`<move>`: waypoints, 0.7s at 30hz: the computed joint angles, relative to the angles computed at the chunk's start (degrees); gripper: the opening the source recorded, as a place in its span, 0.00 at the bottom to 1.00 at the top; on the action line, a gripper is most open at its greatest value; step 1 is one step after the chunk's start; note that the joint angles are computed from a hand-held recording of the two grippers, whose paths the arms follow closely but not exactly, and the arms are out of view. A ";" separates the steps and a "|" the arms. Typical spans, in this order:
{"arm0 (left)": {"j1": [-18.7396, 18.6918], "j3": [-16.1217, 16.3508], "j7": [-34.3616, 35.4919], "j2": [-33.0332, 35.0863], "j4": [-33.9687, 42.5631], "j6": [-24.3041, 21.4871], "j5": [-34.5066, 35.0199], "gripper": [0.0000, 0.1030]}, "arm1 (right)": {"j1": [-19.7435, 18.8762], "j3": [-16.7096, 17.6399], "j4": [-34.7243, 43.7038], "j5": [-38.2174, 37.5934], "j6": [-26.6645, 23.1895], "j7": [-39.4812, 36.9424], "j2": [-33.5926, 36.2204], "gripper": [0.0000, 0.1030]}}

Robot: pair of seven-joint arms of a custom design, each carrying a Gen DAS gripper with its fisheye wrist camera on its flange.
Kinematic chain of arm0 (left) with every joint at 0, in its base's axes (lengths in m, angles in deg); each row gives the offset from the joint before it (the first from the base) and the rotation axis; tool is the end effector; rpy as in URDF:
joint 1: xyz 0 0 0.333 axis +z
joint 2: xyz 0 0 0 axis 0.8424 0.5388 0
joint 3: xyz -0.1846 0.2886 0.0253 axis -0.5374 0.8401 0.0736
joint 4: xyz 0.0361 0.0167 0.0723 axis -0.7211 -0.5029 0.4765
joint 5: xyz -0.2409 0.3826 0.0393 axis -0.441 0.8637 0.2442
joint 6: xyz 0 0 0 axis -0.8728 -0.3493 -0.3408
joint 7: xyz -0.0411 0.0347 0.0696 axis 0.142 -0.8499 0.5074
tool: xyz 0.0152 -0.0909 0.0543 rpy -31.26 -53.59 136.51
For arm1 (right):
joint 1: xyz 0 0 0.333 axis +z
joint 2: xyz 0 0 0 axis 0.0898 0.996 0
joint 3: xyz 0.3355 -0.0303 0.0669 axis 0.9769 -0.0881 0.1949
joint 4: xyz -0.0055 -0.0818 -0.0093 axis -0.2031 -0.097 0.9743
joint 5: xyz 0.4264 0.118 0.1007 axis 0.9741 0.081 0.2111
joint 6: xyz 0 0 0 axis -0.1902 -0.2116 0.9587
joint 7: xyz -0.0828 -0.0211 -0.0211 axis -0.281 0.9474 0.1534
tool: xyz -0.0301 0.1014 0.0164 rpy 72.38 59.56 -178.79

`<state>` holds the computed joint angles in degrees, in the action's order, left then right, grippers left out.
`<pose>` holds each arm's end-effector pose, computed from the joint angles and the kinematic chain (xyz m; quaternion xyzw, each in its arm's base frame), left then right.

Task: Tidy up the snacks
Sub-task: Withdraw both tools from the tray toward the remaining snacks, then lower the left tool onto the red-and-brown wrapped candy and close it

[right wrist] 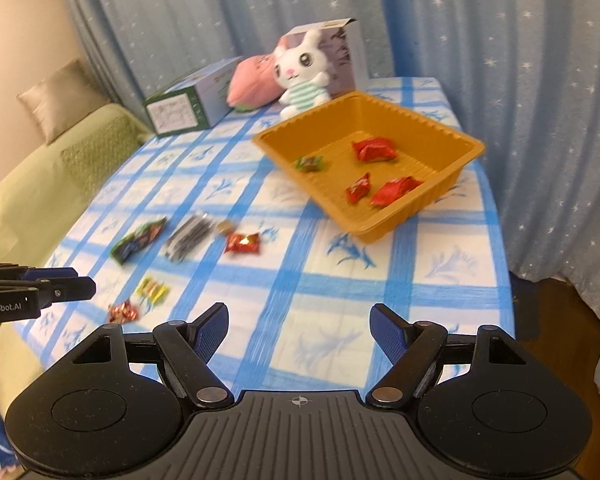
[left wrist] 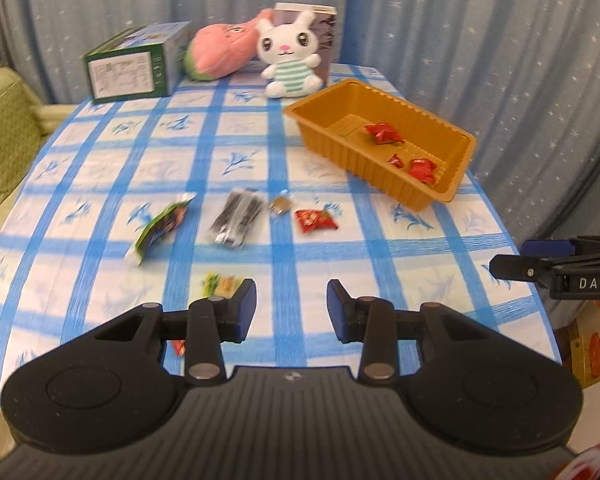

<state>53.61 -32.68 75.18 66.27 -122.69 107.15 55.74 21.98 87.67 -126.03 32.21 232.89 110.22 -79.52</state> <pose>0.5338 -0.0809 0.5490 -0.6897 0.6356 -0.2645 0.2245 0.6111 0.2167 0.5211 -0.7507 0.5389 -0.0595 0.3775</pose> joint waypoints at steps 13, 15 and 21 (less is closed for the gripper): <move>2.35 -1.41 -9.15 -6.73 -7.46 -1.86 4.33 0.34 | 1.10 0.58 -0.67 3.03 -3.25 -5.17 0.19 0.75; 2.72 -1.52 -10.00 -7.22 -8.08 -2.20 5.21 0.34 | 1.27 0.74 -0.37 3.36 -3.68 -5.96 0.61 0.75; 3.54 -1.34 -11.03 -8.06 -9.90 -1.94 7.28 0.34 | 1.84 1.44 0.57 3.91 -4.16 -7.58 2.15 0.75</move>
